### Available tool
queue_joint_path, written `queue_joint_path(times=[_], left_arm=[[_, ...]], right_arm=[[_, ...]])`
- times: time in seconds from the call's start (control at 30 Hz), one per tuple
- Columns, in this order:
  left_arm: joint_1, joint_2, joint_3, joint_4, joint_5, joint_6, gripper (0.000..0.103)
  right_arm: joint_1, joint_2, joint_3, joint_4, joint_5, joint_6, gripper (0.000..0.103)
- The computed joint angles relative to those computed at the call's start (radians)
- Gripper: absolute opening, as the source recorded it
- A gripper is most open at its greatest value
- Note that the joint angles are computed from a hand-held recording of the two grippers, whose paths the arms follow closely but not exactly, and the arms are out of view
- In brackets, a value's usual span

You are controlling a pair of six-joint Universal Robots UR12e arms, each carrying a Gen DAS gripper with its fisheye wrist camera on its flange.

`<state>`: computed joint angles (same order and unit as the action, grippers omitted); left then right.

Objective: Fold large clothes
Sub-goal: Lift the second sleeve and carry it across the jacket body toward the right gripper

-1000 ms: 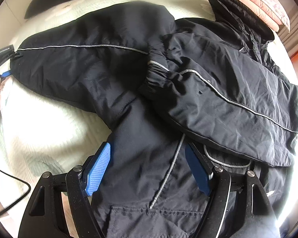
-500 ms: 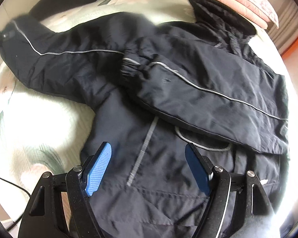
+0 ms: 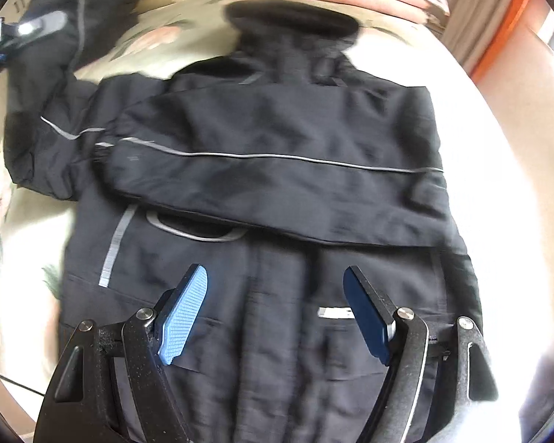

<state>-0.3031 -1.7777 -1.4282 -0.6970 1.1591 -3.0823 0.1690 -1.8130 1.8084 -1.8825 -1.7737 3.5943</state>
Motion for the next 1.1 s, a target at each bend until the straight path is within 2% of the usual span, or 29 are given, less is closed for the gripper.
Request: queue_joint_path(times=[0.07, 0.17, 0.23, 0.3, 0.33, 0.37, 0.4, 0.47, 0.5, 0.73, 0.9, 0.97, 1.1], left_arm=[[-0.05, -0.023, 0.013, -0.03, 0.023, 0.012, 0.014], [-0.126, -0.053, 0.024, -0.064, 0.117, 0.015, 0.014], [-0.159, -0.074, 0.028, -0.095, 0.163, 0.018, 0.014], [-0.173, -0.086, 0.032, -0.141, 0.172, 0.005, 0.022], [-0.174, -0.09, 0.03, -0.163, 0.167, -0.006, 0.033], [-0.17, -0.093, 0.031, -0.197, 0.135, -0.02, 0.046], [-0.16, -0.096, 0.028, -0.206, 0.093, -0.023, 0.052], [-0.139, -0.101, 0.022, -0.244, -0.045, -0.032, 0.069], [-0.133, -0.104, 0.021, -0.262, -0.082, -0.034, 0.073], [-0.105, -0.066, 0.003, -0.299, -0.145, -0.019, 0.074], [-0.067, -0.025, -0.005, -0.268, -0.089, -0.053, 0.074], [-0.05, -0.009, -0.016, -0.246, -0.048, -0.072, 0.074], [-0.016, 0.01, -0.031, -0.23, 0.036, -0.1, 0.074]], right_arm=[[-0.036, -0.035, 0.026, 0.013, 0.005, -0.013, 0.079], [-0.091, -0.078, 0.063, 0.021, 0.021, -0.035, 0.079], [-0.125, -0.1, 0.086, 0.022, 0.034, -0.053, 0.079], [-0.147, -0.114, 0.102, 0.02, 0.044, -0.07, 0.079], [-0.158, -0.12, 0.11, 0.018, 0.05, -0.08, 0.079], [-0.163, -0.122, 0.116, 0.015, 0.053, -0.083, 0.079], [-0.171, -0.125, 0.122, 0.011, 0.059, -0.088, 0.079], [-0.186, -0.129, 0.133, 0.005, 0.074, -0.094, 0.079], [-0.192, -0.13, 0.137, 0.001, 0.079, -0.097, 0.079], [-0.211, -0.112, 0.126, -0.038, 0.102, -0.114, 0.079], [-0.203, -0.046, 0.076, -0.118, 0.158, -0.147, 0.079], [-0.19, -0.007, 0.055, -0.158, 0.18, -0.164, 0.079], [-0.179, 0.073, 0.014, -0.181, 0.251, -0.169, 0.079]])
